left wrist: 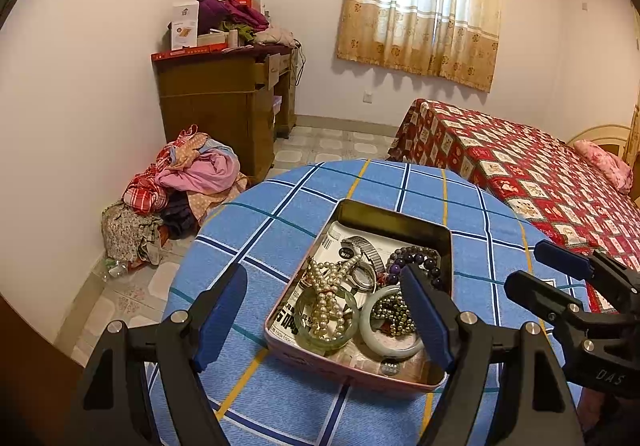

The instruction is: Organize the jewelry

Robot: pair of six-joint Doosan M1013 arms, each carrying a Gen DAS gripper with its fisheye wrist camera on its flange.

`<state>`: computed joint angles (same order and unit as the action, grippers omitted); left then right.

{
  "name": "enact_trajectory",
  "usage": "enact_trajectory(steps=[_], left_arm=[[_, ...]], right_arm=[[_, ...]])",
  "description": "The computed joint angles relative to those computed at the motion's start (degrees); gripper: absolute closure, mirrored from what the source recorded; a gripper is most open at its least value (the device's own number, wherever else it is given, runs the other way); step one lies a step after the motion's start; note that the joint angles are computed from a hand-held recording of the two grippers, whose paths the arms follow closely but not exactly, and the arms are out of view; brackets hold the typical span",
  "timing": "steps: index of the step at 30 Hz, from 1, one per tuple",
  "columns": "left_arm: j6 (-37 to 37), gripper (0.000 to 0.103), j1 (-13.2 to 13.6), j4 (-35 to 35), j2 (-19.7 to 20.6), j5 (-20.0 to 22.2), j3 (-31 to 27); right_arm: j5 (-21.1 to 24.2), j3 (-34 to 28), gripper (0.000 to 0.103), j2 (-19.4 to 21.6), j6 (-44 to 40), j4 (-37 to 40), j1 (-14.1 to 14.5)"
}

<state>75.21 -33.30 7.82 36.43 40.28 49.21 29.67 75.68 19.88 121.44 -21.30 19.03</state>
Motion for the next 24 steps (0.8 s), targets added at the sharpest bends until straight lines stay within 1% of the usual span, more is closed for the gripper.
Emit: enact_trajectory(steps=[9, 24], left_arm=[[0.09, 0.024, 0.01, -0.06, 0.03, 0.12, -0.1], [-0.11, 0.024, -0.01, 0.26, -0.12, 0.05, 0.15]], right_arm=[[0.24, -0.3, 0.031, 0.08, 0.63, -0.43, 0.3], [0.15, -0.07, 0.031, 0.01, 0.6, -0.33, 0.39]])
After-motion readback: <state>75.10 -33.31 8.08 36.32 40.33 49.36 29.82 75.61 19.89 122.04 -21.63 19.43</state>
